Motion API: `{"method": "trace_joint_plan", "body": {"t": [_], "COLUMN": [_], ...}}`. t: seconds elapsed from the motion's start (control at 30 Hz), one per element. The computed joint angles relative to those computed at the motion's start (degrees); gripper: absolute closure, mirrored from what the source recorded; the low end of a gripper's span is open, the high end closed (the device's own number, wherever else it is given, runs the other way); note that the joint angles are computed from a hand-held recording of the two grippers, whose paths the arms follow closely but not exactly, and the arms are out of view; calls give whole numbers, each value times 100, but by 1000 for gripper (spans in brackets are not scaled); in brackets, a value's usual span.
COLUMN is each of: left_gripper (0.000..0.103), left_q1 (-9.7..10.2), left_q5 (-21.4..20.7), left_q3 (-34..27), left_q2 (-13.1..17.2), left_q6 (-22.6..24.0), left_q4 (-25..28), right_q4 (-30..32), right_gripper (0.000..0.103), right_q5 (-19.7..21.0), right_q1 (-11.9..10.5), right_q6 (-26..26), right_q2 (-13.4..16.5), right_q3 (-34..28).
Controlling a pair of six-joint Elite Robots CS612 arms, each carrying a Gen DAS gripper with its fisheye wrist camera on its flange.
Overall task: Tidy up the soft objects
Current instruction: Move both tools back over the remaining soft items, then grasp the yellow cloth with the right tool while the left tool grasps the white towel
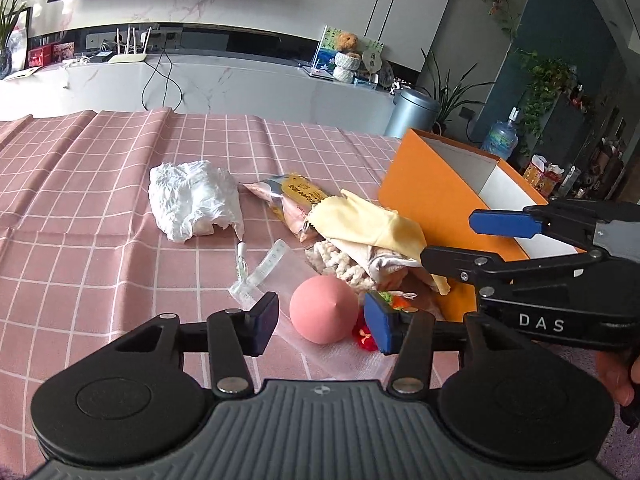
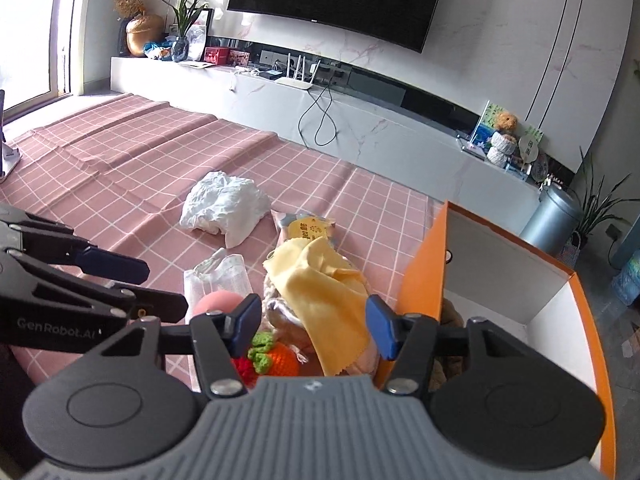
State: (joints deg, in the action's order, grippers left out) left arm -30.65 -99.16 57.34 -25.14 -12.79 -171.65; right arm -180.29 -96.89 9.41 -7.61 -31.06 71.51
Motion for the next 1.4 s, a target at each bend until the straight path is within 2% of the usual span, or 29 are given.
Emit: {"method": "trace_joint_plan", "body": {"t": [0.33, 0.43, 0.5, 0.57, 0.67, 0.8, 0.9, 1.13, 1.3, 1.37, 1.4], "left_gripper": [45, 45, 45, 45, 45, 45, 45, 46, 46, 41, 36], "left_q1": [46, 63, 70, 75, 72, 81, 72, 92, 28, -3, -30], "left_q5": [1, 33, 20, -1, 45, -23, -26, -864, -1045, -1025, -908], "left_q3": [-667, -747, -748, -757, -787, -853, -902, -1388, -2140, -2422, -2517], "left_q2": [306, 342, 342, 344, 343, 347, 339, 525, 907, 1060, 1110], "left_q6": [120, 29, 13, 39, 69, 98, 223, 17, -146, -251, -303], "left_q4": [593, 719, 729, 736, 761, 740, 730, 1052, 1788, 2031, 2139], "right_q4": [1095, 1321, 1308, 1309, 1236, 928, 664, 292, 183, 120, 64], "right_gripper": [50, 72, 76, 96, 103, 103, 103, 103, 103, 103, 103], "right_q5": [531, 766, 834, 917, 1062, 1031, 835, 515, 494, 510, 539], "right_q1": [-139, -177, -181, -186, -214, -237, -243, -308, -382, -414, -432], "right_q6": [493, 611, 609, 593, 684, 741, 730, 730, 977, 1126, 1208], "right_q2": [378, 434, 456, 456, 412, 331, 264, 67, -41, -55, -56], "right_q3": [-883, -1006, -1027, -1029, -977, -885, -823, -544, -284, -204, -169]}}
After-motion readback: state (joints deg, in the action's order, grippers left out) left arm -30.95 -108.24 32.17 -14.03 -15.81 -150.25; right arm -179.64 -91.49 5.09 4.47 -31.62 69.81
